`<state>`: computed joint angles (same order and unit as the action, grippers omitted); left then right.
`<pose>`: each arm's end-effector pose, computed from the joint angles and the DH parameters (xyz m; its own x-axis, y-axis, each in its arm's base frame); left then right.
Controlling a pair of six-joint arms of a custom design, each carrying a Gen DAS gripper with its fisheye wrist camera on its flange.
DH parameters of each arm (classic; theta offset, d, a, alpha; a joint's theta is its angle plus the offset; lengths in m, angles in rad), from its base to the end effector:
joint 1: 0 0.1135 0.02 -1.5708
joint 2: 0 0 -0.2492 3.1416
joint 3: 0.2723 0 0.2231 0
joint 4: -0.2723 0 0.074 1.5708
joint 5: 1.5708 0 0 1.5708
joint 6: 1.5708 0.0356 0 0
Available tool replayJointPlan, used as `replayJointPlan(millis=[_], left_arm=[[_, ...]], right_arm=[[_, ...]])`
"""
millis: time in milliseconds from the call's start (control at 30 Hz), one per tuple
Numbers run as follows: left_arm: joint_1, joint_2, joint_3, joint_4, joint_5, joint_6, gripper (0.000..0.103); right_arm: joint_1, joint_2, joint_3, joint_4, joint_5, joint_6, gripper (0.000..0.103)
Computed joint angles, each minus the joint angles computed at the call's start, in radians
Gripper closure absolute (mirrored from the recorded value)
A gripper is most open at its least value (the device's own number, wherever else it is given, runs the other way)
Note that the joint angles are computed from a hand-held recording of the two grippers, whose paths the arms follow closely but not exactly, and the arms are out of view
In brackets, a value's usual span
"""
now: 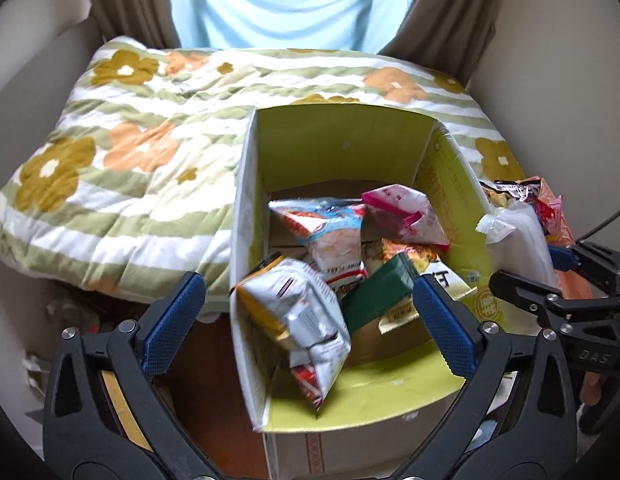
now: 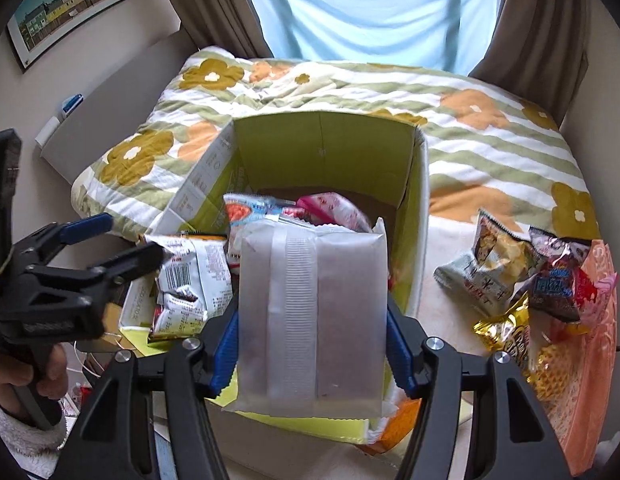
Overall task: Organize snacks
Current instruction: 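Carry both items over the cardboard box and open both tools to drop them, then move both tools back to the snack bags on the table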
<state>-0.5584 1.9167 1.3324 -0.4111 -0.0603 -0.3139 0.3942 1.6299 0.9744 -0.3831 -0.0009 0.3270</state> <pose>0.3204 -0.1976 0.1876 -0.8315 0.1560 -0.5332 0.2569 0.9590 -0.1199 0.2744 0.1142 0.1844 -0.8769 -0.0169 -0.4803 -0.1086 0.9805 0.1637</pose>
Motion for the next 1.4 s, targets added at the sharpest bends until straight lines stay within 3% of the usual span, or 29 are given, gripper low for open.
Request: replayJointPlan(millis=[267, 333, 367, 400, 900, 1200, 1400], left_arm=[[0.011, -0.055, -0.064, 0.029, -0.006, -0.032, 0.0], [0.016, -0.062, -0.067, 0.032, 0.004, -0.025, 0.0], [0.014, -0.064, -0.067, 0.03, 0.0, -0.025, 0.0], [0.01, -0.062, -0.063, 0.026, -0.006, -0.028, 0.0], [-0.006, -0.025, -0.043, -0.007, 0.013, 0.005, 0.0], [-0.083, -0.034, 0.017, -0.009, -0.016, 0.018, 0.0], [-0.183, -0.001, 0.098, -0.044, -0.058, -0.033, 0.0]], right_arm=[[-0.01, 0.017, -0.042, 0.071, -0.039, 0.015, 0.042], [-0.018, -0.018, -0.086, 0.139, -0.042, 0.032, 0.023], [-0.019, -0.037, -0.105, 0.166, -0.04, 0.039, 0.005], [-0.021, -0.054, -0.118, 0.184, -0.035, 0.04, 0.0], [0.018, -0.121, -0.147, 0.123, 0.057, 0.048, 0.0], [-0.026, -0.334, -0.178, -0.01, 0.158, 0.0, 0.0], [-0.205, -0.505, -0.227, -0.079, 0.098, -0.117, 0.0]])
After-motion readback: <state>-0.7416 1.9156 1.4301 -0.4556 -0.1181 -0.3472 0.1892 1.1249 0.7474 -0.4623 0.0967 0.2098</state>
